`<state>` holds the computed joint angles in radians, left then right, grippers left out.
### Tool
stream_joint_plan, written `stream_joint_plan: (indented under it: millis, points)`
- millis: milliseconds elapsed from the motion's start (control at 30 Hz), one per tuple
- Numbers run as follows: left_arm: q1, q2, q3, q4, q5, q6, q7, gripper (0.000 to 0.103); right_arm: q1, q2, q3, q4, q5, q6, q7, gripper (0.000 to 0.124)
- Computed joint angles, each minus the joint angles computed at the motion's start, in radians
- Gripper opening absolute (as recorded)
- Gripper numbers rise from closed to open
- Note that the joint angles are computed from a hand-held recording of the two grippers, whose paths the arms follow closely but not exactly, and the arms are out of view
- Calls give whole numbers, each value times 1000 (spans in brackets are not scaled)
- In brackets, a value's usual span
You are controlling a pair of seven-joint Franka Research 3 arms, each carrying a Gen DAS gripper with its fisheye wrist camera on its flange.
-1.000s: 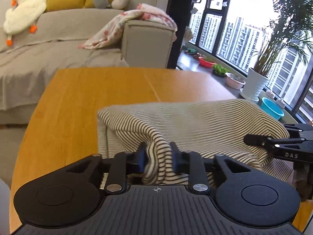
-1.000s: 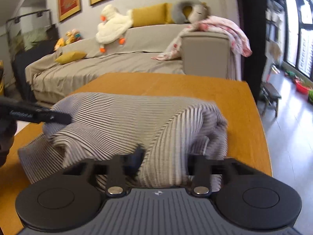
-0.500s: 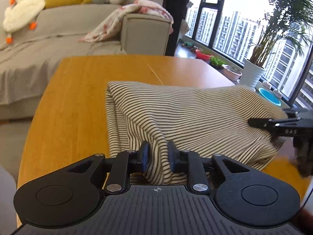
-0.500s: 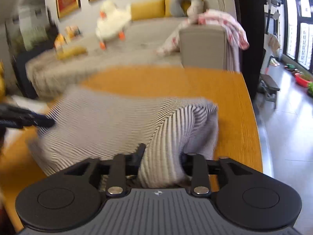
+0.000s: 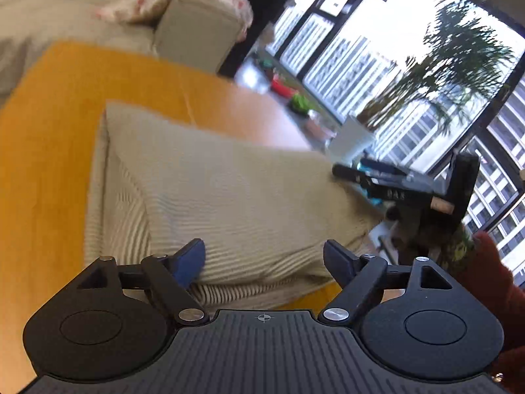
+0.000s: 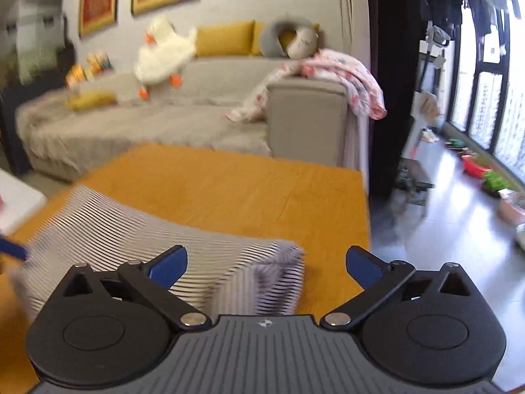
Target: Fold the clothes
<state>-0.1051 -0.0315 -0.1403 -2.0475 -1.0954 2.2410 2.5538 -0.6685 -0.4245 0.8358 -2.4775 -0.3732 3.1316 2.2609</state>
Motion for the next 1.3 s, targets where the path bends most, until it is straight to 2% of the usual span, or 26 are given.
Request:
stream_joint_plan:
  millis: [67,100,167,267,333,433,467,500,567,633,700,800,833,867,900,1000,1167,1300]
  points:
    - [-8,33,-10,17,-19,39,48,84,-88,23,84,42,-52,-78,16,103]
    - [-9,49,-15,33,-32,54,70,84,-112,25,110,39,-78,-87,33,103]
    - [-14,97,-31,87,-10,106,39,84,-140,-4,134,8,-104,-44,100,103]
    - [-24,200,-68,197,42,216,49,85,-46,-5,61,-31,-62,-35,132,103]
    - [-20,276,-96,279,76,264,54,89,62,8,-22,-61,-38,-14,110,103]
    - [-11,343,-123,364,129,282,-33,95,270,35,-185,-99,7,28,7,103]
    - [-9,353,-129,378,151,286,-72,95,320,34,-220,-109,30,38,-33,103]
    - [-5,357,-135,387,171,290,-105,95,336,26,-229,-112,32,41,-50,103]
    - [13,332,-155,366,189,297,-123,95,297,-10,-192,-115,43,50,-64,103]
    - [46,272,-183,301,144,301,-64,98,266,-37,-170,-119,67,60,-70,103]
    - [56,201,-179,229,108,281,-29,98,239,-38,-157,-113,102,49,-71,103]
    - [32,121,-141,138,121,225,-44,98,97,-49,-28,-86,90,-16,-48,103]
    - [19,111,-129,121,150,216,-49,93,51,-54,17,-81,67,-27,-33,103]
    - [2,108,-121,107,194,230,-58,88,41,-53,27,-88,64,-15,-13,103]
    - [-15,111,-118,94,232,262,-54,78,31,-52,38,-94,63,-2,4,103]
    - [-41,133,-122,89,234,340,29,81,19,-65,54,-105,71,4,21,103]
    - [-49,197,-141,143,254,399,38,81,4,-111,88,-113,76,-11,43,103]
    - [-35,254,-170,198,277,429,34,86,-12,-138,129,-103,75,-30,71,103]
